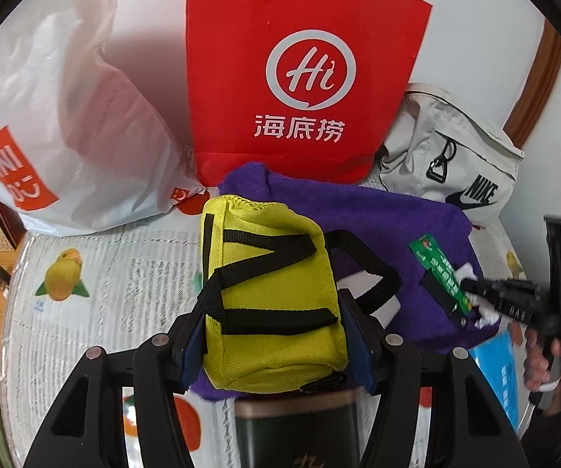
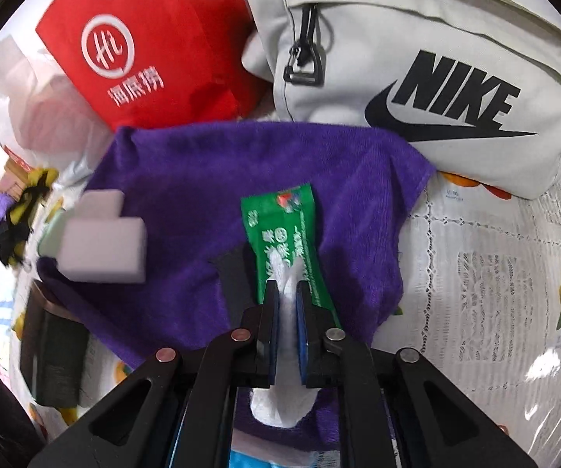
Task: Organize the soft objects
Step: 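Carry the yellow pouch with the left tool while the right tool carries the tissue to the towel, then open the right tool to drop the tissue while the left tool releases the pouch onto the towel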
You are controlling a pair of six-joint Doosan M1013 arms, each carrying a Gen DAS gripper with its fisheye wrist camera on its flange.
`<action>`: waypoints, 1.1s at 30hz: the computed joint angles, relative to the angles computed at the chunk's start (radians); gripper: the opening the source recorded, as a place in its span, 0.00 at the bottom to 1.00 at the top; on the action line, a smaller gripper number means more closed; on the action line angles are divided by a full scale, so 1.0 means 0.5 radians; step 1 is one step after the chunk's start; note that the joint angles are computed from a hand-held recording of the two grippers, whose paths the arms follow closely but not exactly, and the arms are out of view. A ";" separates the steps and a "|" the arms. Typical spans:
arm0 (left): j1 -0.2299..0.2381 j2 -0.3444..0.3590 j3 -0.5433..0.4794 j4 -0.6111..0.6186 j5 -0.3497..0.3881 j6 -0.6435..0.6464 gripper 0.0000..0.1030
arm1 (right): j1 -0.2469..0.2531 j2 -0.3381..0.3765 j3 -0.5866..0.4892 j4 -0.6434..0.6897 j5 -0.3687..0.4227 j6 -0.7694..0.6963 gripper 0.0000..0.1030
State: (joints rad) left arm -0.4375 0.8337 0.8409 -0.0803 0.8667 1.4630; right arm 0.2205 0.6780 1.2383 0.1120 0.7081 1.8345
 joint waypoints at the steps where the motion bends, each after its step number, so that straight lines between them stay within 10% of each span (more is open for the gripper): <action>1: 0.004 0.017 -0.027 -0.021 0.012 0.010 0.57 | 0.006 0.009 -0.014 -0.030 0.028 -0.002 0.10; 10: -0.009 0.231 -0.393 -0.030 0.226 -0.016 0.57 | 0.039 -0.020 -0.016 -0.181 -0.064 -0.033 0.49; 33: -0.003 0.425 -0.675 -0.134 0.434 0.010 0.72 | 0.060 -0.039 -0.007 -0.205 -0.121 -0.091 0.50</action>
